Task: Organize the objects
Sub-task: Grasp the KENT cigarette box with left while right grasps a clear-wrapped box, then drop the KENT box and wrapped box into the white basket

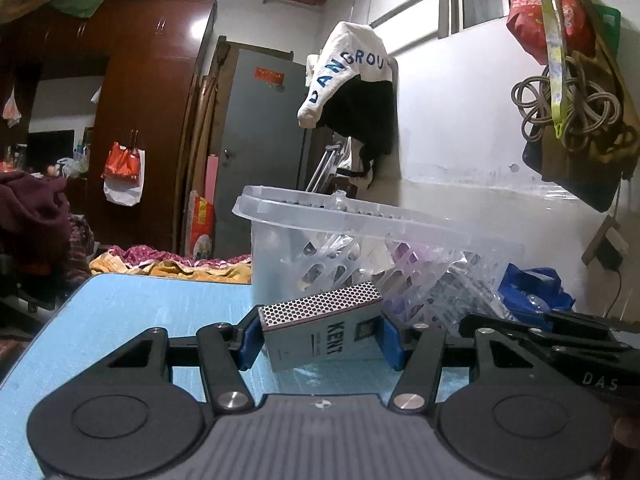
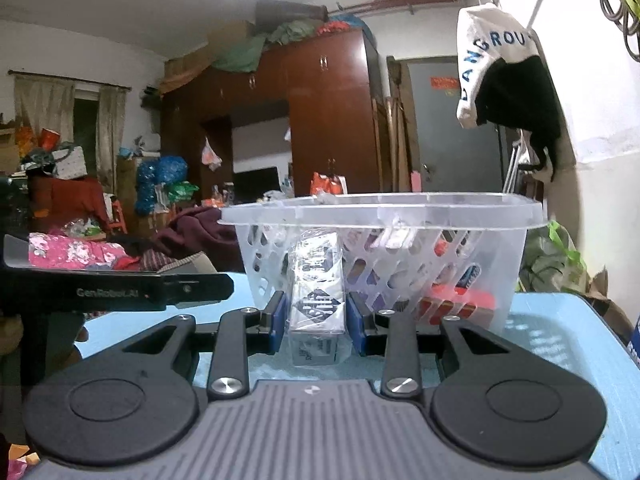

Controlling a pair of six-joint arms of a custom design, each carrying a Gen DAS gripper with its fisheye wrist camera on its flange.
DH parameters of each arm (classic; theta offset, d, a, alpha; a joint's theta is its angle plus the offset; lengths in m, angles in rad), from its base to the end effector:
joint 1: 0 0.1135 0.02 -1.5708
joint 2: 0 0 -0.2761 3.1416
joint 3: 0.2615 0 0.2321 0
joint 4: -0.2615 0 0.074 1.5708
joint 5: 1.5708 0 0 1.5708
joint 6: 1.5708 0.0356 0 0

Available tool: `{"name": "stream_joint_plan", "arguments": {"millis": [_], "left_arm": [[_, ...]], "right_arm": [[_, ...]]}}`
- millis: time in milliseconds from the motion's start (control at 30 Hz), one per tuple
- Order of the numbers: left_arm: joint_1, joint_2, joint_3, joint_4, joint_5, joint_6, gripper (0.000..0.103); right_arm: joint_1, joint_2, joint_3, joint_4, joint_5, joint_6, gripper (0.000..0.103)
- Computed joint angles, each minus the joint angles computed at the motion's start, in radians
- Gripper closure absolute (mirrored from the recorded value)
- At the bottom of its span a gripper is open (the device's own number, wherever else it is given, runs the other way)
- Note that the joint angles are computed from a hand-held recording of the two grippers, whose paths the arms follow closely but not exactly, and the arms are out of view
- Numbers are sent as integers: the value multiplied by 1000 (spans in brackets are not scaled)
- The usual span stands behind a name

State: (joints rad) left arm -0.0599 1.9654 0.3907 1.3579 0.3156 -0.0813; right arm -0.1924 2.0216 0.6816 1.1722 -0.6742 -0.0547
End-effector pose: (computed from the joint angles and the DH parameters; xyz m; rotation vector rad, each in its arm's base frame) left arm 0.2894 -0.0284 0.1207 0.2084 1.7806 -0.3831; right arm 0.3482 -0.0452 0.1405 -0.3733 1.6769 0.4014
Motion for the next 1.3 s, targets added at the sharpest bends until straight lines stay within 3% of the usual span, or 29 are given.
{"name": "stream_joint_plan", "arguments": {"millis": [133,233,300,367,400,500,600,700,767,800,833,867,933,1000,1100,1300], "left_arm": [[6,10,-18,44,8,-1,42],[21,34,-61,173,30,-30,42],[41,13,-84,210,61,-62,42],[63,-93,-86,175,111,-88,42],[61,-153,-69,127,112,-88,42],[9,-336,113,-226,63,-46,42],[-32,-319,392,-578,43,-44,42],[-64,-210,622,-791,10,-27,41],[-84,-118,770,-931,-10,2,21],[-90,-83,818,-972,-25,6,10],[-97,-56,860,-1024,-52,19,9],[-104,-42,885,-1067,-87,31,9],[-107,-57,868,-1077,-122,31,8],[-89,-103,798,-1026,-99,33,5],[-87,-193,664,-917,-151,61,2],[-73,-275,575,-900,-118,110,2]], "right_arm": [[-4,20,-23,83,-7,15,67],[-17,56,-58,245,-26,64,67],[-40,31,-70,267,-66,123,67],[-71,-42,-56,230,-120,163,67],[-72,-91,-33,165,-108,144,67],[-49,-208,131,-156,-21,63,67],[-19,-185,404,-488,56,22,67],[10,-107,602,-676,126,-32,65],[32,-36,730,-803,180,-76,56],[43,-10,766,-835,214,-99,39],[54,10,793,-865,253,-129,26],[63,26,813,-886,285,-152,21],[54,14,790,-888,279,-160,11],[31,-17,750,-872,219,-131,0],[-1,-78,697,-884,158,-119,0],[9,-136,677,-971,249,-111,0]]}}
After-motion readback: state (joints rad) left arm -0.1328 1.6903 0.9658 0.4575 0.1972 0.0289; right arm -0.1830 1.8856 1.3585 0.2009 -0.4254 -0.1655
